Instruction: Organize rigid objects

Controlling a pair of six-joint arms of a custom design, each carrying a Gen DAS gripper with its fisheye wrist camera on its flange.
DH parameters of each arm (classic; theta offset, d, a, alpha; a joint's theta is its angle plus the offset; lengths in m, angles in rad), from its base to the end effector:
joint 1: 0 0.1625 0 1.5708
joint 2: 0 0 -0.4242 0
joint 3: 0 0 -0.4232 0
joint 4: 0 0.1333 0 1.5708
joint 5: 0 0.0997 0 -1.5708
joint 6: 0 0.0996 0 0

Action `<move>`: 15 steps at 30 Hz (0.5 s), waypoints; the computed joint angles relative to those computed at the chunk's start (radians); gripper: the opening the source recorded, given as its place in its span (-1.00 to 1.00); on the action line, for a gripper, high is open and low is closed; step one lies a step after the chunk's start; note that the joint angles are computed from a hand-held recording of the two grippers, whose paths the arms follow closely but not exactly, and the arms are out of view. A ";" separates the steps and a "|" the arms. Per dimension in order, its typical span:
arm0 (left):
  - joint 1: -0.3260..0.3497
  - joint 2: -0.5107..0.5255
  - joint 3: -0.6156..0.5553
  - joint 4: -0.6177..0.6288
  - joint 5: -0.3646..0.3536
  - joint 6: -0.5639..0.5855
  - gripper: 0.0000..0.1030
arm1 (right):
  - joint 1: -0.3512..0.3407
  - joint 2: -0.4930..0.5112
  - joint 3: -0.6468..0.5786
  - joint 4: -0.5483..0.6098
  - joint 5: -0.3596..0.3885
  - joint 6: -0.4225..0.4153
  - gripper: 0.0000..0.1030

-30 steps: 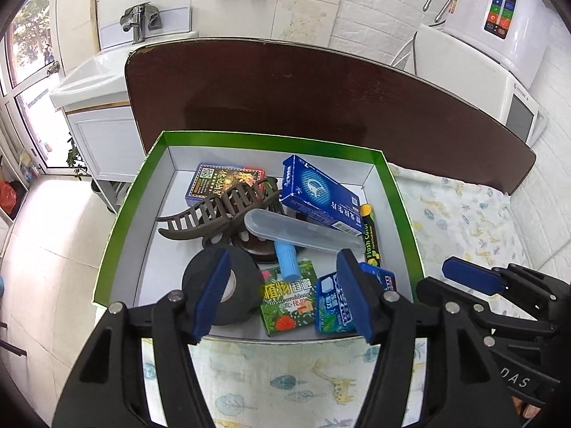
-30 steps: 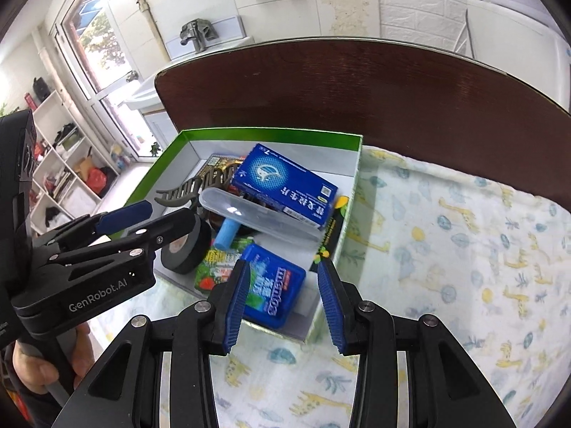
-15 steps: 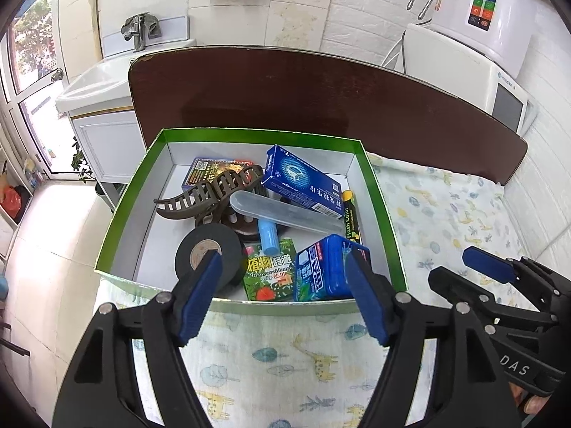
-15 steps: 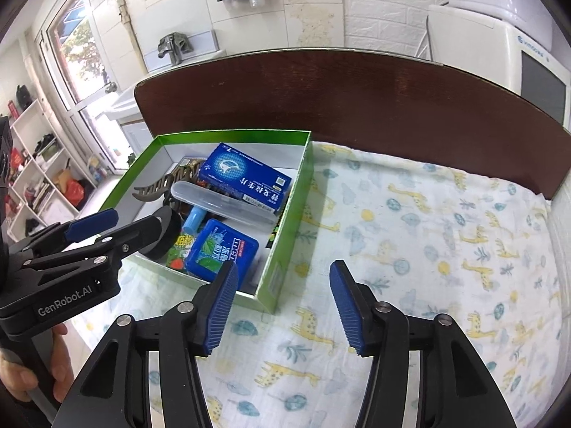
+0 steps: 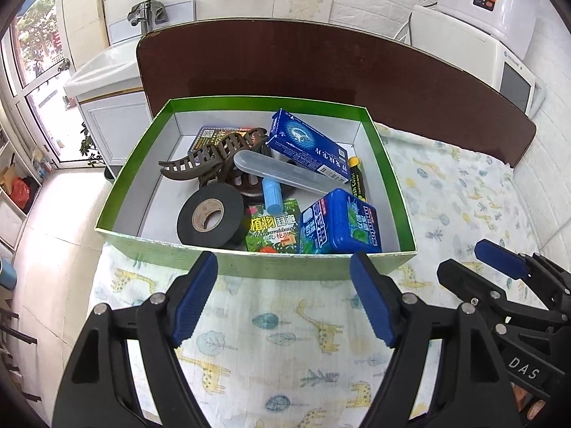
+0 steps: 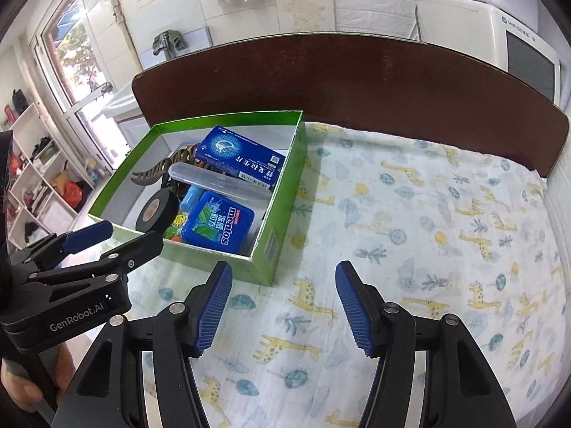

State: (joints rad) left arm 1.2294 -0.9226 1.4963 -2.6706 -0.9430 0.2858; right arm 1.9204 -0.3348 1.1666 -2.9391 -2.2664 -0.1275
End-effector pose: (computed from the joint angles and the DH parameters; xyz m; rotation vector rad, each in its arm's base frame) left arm -0.0664 -0.7599 0.2513 0.5518 2.3953 -0.6813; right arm 0.3429 -0.7376 -0.0257 0.3358 -2.3960 0.7544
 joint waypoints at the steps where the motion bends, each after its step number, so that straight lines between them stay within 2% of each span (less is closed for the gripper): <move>1: -0.001 -0.001 0.003 -0.002 0.005 -0.002 0.47 | 0.001 -0.001 0.004 -0.002 0.000 -0.001 0.21; 14: -0.011 -0.028 0.056 -0.055 0.026 0.033 0.47 | 0.009 -0.010 0.040 -0.047 -0.005 -0.011 0.22; 15: -0.012 -0.030 0.059 -0.058 0.026 0.036 0.47 | 0.010 -0.010 0.044 -0.057 -0.004 -0.018 0.28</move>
